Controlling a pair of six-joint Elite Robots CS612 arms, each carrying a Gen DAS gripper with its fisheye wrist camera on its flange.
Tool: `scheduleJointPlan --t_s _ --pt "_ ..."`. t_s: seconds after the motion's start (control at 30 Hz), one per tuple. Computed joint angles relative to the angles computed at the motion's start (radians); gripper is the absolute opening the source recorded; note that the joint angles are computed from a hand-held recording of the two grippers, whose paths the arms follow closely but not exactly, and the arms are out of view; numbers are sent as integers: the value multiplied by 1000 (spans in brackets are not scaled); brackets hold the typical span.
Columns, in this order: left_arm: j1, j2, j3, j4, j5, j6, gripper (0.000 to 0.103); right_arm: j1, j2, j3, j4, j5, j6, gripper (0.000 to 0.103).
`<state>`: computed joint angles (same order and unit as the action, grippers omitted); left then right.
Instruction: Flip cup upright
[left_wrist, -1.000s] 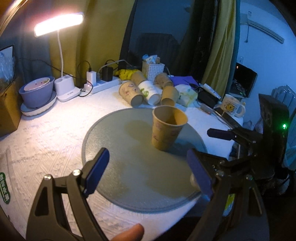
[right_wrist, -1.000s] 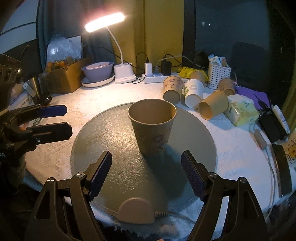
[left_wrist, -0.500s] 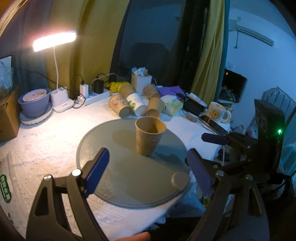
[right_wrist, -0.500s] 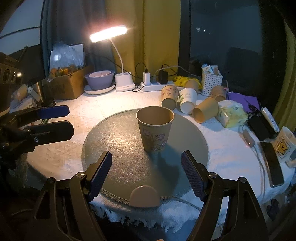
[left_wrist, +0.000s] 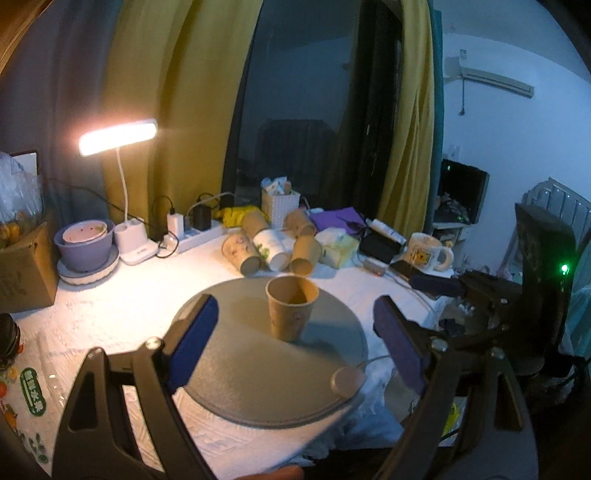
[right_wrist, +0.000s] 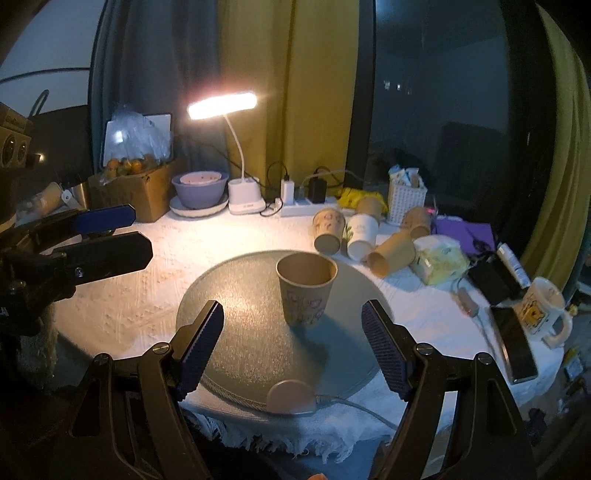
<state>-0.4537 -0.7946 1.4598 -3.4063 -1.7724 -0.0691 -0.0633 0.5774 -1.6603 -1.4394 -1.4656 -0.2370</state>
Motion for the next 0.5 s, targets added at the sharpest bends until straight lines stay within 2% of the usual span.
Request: scheduleJointPlan --t_s 0.5 --pt "2 -25 53 -136 58 -34 87 10 -9 -24 -55 -4 24 80"
